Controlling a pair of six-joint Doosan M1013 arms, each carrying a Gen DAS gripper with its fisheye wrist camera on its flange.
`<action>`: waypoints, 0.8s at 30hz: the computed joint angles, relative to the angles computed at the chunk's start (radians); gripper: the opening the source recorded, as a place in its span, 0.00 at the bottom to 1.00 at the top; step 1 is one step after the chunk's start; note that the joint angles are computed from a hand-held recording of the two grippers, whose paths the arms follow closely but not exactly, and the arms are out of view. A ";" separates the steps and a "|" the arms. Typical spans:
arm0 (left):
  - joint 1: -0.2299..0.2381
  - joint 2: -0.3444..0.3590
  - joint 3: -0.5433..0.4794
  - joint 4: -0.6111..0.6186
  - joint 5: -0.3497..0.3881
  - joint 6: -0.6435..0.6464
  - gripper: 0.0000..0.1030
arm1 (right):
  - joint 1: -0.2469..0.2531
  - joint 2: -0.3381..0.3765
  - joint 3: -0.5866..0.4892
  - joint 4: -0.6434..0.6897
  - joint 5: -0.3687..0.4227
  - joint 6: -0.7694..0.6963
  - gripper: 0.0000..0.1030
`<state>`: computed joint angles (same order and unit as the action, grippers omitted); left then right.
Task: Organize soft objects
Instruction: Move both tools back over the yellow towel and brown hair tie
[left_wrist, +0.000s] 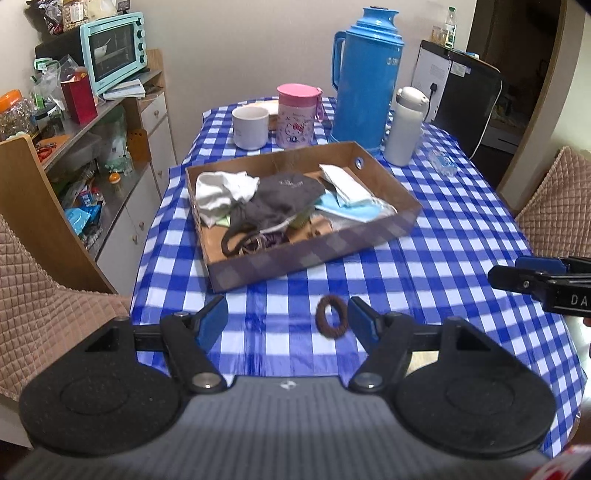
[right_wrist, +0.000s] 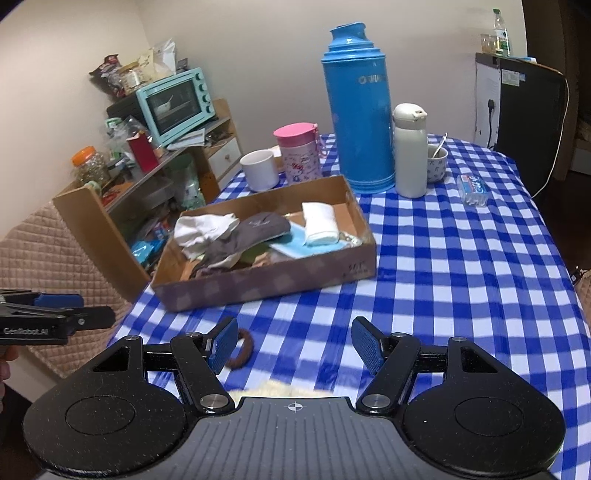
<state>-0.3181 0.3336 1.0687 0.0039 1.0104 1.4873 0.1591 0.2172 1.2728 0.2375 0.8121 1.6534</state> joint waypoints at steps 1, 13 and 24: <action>-0.002 -0.006 0.009 0.003 0.001 -0.002 0.67 | 0.002 -0.006 0.007 0.002 0.000 -0.002 0.66; -0.021 -0.063 0.098 0.014 0.017 -0.007 0.67 | 0.023 -0.070 0.095 0.005 0.020 -0.002 0.66; -0.030 -0.089 0.155 0.009 0.056 -0.007 0.67 | 0.043 -0.093 0.148 0.018 0.064 -0.021 0.66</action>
